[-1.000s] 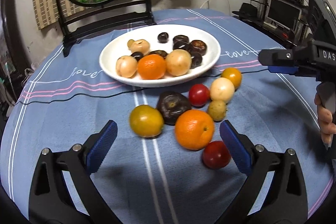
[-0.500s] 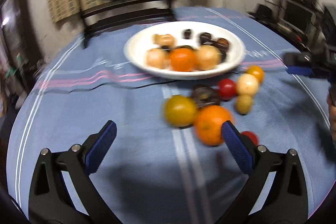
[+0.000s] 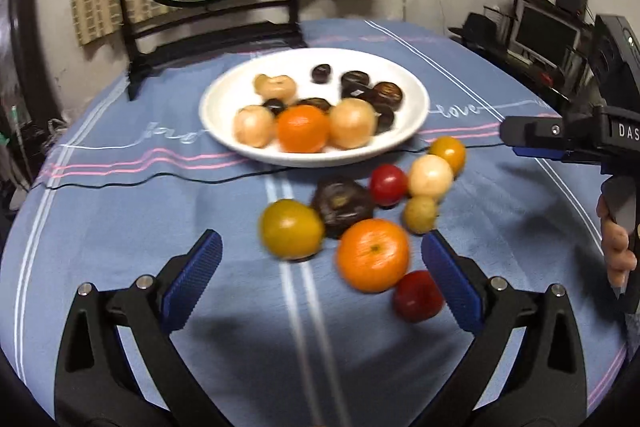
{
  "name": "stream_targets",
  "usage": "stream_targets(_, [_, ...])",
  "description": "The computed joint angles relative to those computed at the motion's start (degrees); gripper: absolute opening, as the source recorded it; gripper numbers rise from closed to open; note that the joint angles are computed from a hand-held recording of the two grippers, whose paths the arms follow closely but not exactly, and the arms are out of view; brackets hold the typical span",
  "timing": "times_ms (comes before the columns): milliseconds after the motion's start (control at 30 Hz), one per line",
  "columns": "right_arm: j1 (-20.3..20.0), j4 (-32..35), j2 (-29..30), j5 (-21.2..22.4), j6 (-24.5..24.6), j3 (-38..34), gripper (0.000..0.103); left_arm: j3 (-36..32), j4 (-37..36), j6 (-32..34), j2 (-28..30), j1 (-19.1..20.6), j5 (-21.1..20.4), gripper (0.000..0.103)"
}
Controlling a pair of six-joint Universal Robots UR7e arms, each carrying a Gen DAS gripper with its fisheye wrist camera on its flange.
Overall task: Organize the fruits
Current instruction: 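Move the left tool to the orange tangerine and grasp it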
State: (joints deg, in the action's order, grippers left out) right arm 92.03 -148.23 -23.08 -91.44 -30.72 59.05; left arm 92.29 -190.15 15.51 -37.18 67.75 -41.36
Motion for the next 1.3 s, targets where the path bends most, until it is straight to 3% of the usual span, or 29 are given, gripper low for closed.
stream_targets(67, [0.0, 0.2, 0.0, -0.1, 0.1, 0.0, 0.092, -2.4, 4.0, -1.2, 1.0, 0.4, 0.3, 0.101])
stream_targets(167, [0.0, 0.5, 0.0, -0.3, 0.1, -0.1, 0.092, -5.1, 8.5, -2.3, 2.9, 0.7, 4.0, 0.101])
stream_targets(400, [-0.1, 0.1, -0.5, 0.2, 0.5, 0.5, 0.092, 2.7, -0.6, -0.5, -2.1, 1.2, 6.5, 0.101])
stream_targets(500, [-0.1, -0.1, -0.8, 0.8, 0.3, 1.0, 0.092, 5.4, -5.6, -0.9, -3.9, 1.4, 11.0, 0.101])
stream_targets(633, [0.1, -0.1, -0.6, 0.7, -0.6, 1.2, 0.092, 8.3, -3.4, -5.2, -6.8, 2.3, 6.3, 0.101])
stream_targets(833, [0.0, 0.5, 0.3, -0.9, 0.3, -0.2, 0.092, 3.1, -8.0, 5.5, -1.3, 0.9, 9.5, 0.101])
stream_targets(1000, [0.0, 0.2, -0.2, -0.5, -0.3, 0.5, 0.092, -0.7, -6.8, 8.1, 1.1, 1.3, 9.7, 0.1])
stream_targets(1133, [0.1, 0.5, -0.2, -0.8, -0.6, 0.6, 0.092, -1.6, -7.7, 10.7, 2.1, 1.1, 9.1, 0.089])
stream_targets(1300, [0.3, 0.7, 0.1, -1.3, -0.7, 0.3, 0.092, -1.4, -1.6, 6.7, 1.0, 1.9, 6.2, 0.061])
